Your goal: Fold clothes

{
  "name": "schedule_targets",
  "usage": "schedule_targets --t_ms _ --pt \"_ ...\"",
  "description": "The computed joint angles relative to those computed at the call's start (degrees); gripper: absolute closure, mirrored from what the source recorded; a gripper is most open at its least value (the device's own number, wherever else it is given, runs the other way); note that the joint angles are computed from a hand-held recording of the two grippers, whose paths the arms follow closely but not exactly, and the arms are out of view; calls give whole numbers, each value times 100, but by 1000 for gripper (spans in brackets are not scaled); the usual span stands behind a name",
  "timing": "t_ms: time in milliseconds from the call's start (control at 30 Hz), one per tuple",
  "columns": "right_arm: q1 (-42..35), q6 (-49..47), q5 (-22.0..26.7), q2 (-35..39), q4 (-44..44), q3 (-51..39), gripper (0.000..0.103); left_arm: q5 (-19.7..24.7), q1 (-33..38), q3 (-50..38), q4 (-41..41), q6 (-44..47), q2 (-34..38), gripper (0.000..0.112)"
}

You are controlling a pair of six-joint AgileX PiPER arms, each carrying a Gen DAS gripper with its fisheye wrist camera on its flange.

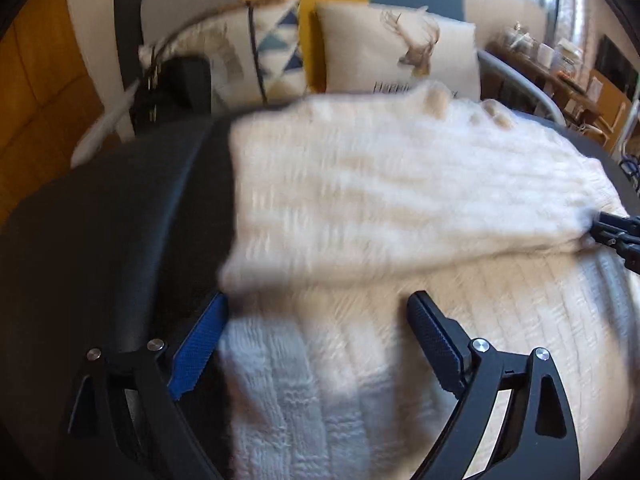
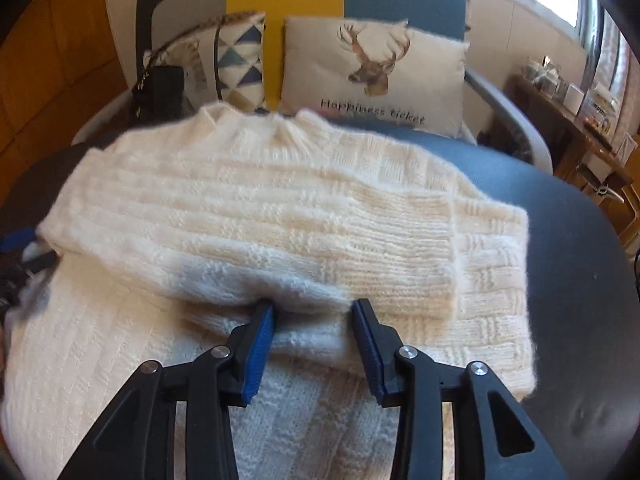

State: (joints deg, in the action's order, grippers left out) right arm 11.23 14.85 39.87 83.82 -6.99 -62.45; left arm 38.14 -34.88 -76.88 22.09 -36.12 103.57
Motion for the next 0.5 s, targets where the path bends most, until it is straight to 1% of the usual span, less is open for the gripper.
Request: schedule_targets --t_ms 33,67,100,167,233,267,300,367,467,500 --pt "-4 15 120 -77 66 -44 63 -209 94 221 -169 56 -258 23" --pt "-9 21 228 -160 132 -79 63 -410 193 434 -369 147 -517 23" --pt "-8 -79 232 -323 235 -14 63 -609 276 690 -631 328 -815 23" --pt "42 -373 233 -748 495 231 63 -1040 461 1345 -1480 957 -1590 22" --pt "55 -606 194 -1181 894 571 63 -1133 524 1762 -2130 1466 -2099 23" --pt "80 -571 181 -1316 1003 714 63 -1160 554 1918 -2528 1789 -2288 23" --pt "159 -389 184 -1413 932 854 63 -1173 545 2015 -2862 2053 -2383 23" --pt "319 -18 182 -1549 741 1099 63 -1154 562 2040 -3541 2731 -2326 23" --pt "367 272 178 -1674 598 1380 63 -1133 372 1803 -3562 2811 -2060 23" --pt "373 310 154 -1710 599 1422 63 -1128 414 1699 -3754 2968 -1885 23"
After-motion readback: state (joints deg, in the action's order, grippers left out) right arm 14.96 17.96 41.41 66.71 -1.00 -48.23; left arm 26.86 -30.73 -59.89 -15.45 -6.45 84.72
